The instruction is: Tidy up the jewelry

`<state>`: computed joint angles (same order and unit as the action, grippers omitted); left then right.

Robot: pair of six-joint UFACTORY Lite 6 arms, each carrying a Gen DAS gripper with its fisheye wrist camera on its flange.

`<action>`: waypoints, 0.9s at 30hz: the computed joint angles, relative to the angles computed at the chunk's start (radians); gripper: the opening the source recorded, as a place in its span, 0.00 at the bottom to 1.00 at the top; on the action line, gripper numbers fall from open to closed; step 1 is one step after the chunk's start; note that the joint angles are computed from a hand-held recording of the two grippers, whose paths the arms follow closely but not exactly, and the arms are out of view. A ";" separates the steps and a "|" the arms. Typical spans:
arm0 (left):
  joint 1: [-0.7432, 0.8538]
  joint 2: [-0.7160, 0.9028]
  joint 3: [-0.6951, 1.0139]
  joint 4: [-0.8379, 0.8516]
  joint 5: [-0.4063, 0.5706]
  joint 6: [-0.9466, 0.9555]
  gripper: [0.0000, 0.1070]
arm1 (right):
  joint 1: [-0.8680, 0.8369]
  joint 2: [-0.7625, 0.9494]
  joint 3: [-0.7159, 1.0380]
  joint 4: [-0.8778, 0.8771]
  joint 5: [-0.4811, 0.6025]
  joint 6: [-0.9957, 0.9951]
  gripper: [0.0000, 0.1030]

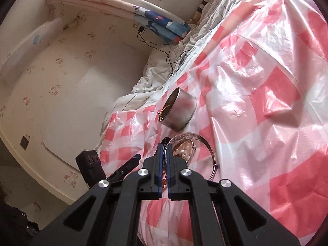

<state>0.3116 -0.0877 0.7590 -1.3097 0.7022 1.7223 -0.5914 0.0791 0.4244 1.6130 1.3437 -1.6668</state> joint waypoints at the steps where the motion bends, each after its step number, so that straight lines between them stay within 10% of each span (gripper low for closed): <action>1: -0.051 0.001 0.016 0.019 -0.023 -0.027 0.89 | -0.002 0.001 -0.006 0.005 0.005 -0.006 0.04; 10: -0.272 0.259 0.307 0.337 -0.033 -0.547 0.85 | -0.027 0.075 0.023 -0.008 0.030 -0.030 0.04; 16: -0.304 0.355 0.354 0.403 -0.017 -0.640 0.09 | -0.038 0.095 0.028 -0.012 0.035 -0.037 0.04; 27: -0.166 0.278 0.363 0.333 0.175 -0.609 0.03 | -0.031 0.097 0.031 -0.009 0.024 -0.025 0.04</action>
